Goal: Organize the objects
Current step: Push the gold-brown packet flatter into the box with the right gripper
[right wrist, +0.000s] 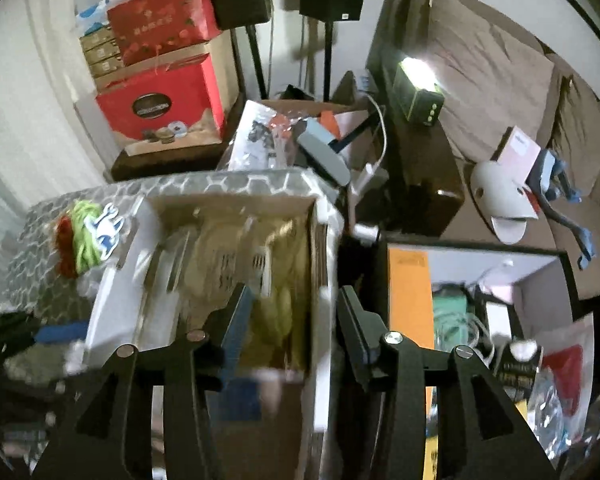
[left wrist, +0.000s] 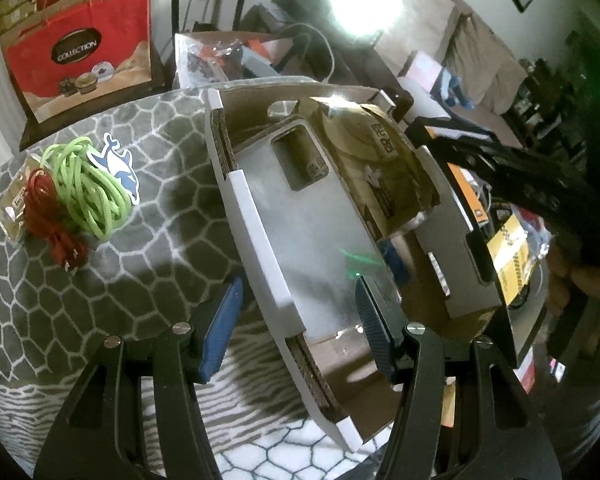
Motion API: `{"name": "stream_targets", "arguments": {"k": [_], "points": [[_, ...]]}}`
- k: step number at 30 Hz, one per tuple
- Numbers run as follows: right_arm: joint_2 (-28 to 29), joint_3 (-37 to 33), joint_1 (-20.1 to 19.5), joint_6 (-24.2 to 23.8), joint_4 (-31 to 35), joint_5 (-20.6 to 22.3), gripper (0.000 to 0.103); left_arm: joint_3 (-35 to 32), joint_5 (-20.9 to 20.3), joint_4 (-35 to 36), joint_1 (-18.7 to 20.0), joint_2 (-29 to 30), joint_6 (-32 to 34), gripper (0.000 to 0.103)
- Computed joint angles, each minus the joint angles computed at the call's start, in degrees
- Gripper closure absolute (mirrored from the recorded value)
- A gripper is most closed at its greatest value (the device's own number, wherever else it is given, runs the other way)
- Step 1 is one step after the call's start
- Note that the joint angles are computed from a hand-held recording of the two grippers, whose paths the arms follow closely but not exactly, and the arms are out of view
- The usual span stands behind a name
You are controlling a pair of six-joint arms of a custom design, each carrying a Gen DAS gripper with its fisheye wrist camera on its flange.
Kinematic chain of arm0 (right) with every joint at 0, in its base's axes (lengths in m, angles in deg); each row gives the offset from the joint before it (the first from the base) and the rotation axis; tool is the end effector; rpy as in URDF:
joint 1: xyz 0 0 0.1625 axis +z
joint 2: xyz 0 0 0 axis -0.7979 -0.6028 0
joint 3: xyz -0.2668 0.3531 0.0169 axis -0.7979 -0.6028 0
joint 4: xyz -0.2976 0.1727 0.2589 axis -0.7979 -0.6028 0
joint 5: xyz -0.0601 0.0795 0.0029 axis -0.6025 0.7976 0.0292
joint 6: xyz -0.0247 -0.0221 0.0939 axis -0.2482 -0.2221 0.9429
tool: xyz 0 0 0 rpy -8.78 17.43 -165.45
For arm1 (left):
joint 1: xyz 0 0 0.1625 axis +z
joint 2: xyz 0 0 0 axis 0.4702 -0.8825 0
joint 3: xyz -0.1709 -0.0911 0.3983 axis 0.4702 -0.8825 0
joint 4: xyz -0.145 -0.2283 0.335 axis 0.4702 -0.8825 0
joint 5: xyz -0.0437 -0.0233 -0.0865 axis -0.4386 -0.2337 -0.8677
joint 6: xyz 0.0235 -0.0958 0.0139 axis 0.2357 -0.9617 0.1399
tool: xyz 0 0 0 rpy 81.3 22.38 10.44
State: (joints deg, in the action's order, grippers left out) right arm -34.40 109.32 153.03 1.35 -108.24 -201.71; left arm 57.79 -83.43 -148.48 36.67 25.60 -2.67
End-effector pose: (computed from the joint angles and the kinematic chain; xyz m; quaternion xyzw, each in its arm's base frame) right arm 0.2095 -0.7883 0.1832 0.1263 -0.8904 0.2530 0.3567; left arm -0.1919 -0.8093 0.1599 0.2352 0.9506 -0.0785 0.1870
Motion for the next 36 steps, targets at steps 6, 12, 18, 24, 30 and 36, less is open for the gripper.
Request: {"name": "stream_targets", "arguments": {"k": [6, 12, 18, 24, 30, 36], "points": [[-3.34, 7.00, 1.16, -0.87, 4.06, 1.57, 0.063, 0.05, 0.17, -0.34, 0.60, -0.79, -1.63, 0.048], [-3.15, 8.97, 1.27, 0.01, 9.22, 5.85, 0.081, -0.03, -0.10, -0.66, 0.86, -1.33, -2.59, 0.048], [-0.85, 8.00, 1.11, 0.10, 10.75, 6.37, 0.089, 0.00, 0.32, -0.51, 0.82, -1.44, -2.70, 0.048], [0.85, 6.02, 1.04, 0.43, 11.68, 6.89, 0.090, -0.39, 0.18, -0.24, 1.04, -1.21, -3.04, 0.048], [1.43, 5.17, 0.62, 1.32, 9.67, 7.96, 0.090, -0.19, 0.21, -0.24, 0.89, -1.10, -2.99, 0.048], [-1.00, 6.59, 0.27, 2.30, 12.52, 10.22, 0.086, -0.17, 0.18, 0.01, 0.63, -1.01, -2.55, 0.048]]}}
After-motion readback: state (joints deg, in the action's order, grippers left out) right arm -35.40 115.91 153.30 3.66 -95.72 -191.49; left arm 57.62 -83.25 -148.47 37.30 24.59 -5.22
